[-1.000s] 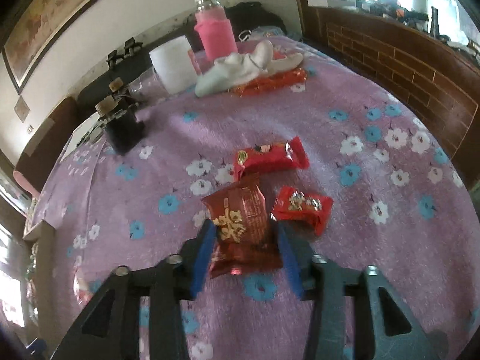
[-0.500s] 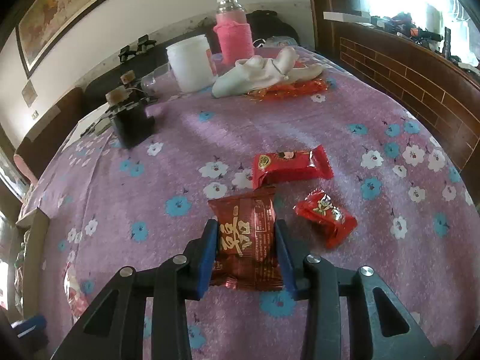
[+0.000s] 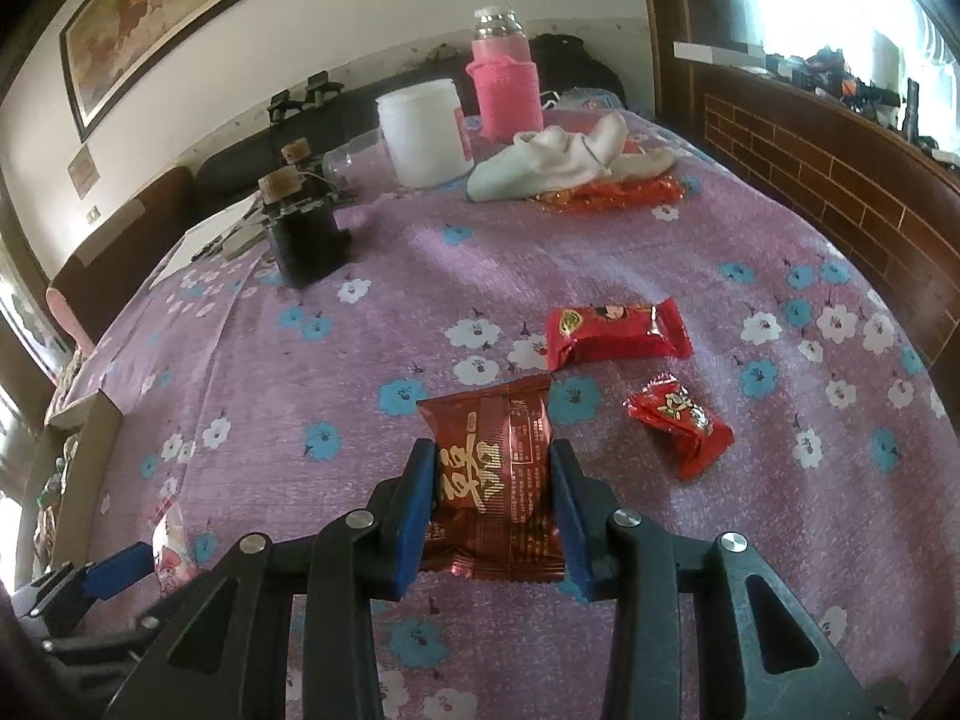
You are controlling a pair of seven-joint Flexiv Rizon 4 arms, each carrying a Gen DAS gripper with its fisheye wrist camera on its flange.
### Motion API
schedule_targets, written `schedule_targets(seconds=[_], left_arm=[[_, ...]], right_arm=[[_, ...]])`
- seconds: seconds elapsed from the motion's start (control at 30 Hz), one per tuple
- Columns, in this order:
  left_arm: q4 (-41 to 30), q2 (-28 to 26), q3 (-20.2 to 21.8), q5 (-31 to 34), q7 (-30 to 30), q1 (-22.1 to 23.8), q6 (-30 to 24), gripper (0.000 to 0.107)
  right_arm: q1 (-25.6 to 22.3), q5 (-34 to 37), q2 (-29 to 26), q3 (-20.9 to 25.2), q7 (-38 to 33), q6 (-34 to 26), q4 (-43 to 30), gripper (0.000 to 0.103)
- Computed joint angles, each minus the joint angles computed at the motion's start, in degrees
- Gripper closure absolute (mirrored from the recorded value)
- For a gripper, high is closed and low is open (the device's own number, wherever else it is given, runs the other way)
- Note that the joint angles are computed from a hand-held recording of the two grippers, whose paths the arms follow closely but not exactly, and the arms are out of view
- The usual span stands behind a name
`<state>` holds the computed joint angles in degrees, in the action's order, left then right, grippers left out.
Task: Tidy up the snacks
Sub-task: 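Grasp a red gold-printed packet with the right gripper while the left grasps the pink character candy, then carry both snacks over the cardboard box and open both grippers to drop them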
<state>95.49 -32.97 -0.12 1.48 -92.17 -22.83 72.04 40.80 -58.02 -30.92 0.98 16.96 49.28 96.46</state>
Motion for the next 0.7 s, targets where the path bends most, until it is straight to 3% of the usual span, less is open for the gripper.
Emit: schedule_targets(seconds=[0.03,0.23,0.53,0.6,0.7], left_arm=[[1.49,0.23,-0.73,-2.40,3.17,0.36,2.30,0.083],[6.62,2.58,-9.37,-9.44,8.62,7.91,3.98,0.084],[22.34,12.82,-27.41,-34.35,27.57,25.56,11.84,0.084],[23.76,14.59,-26.61,-36.79,29.52,26.44,13.12,0.084],[22.97,15.75,-18.06,-34.30,27.89,23.40,12.69,0.084]], right_arm=[[0.10,-0.16,-0.03,-0.04,-0.06,-0.13,-0.07,0.064],[0.28,-0.74,-0.07,-0.16,0.30,-0.47,-0.02,0.064],[0.84,-1.64,-0.31,0.03,0.02,-2.47,-0.39,0.064],[1.10,-1.35,-0.60,0.21,-0.89,-3.44,-0.91,0.064],[1.36,-0.89,-0.73,0.38,-1.64,-4.57,-1.48,0.064]])
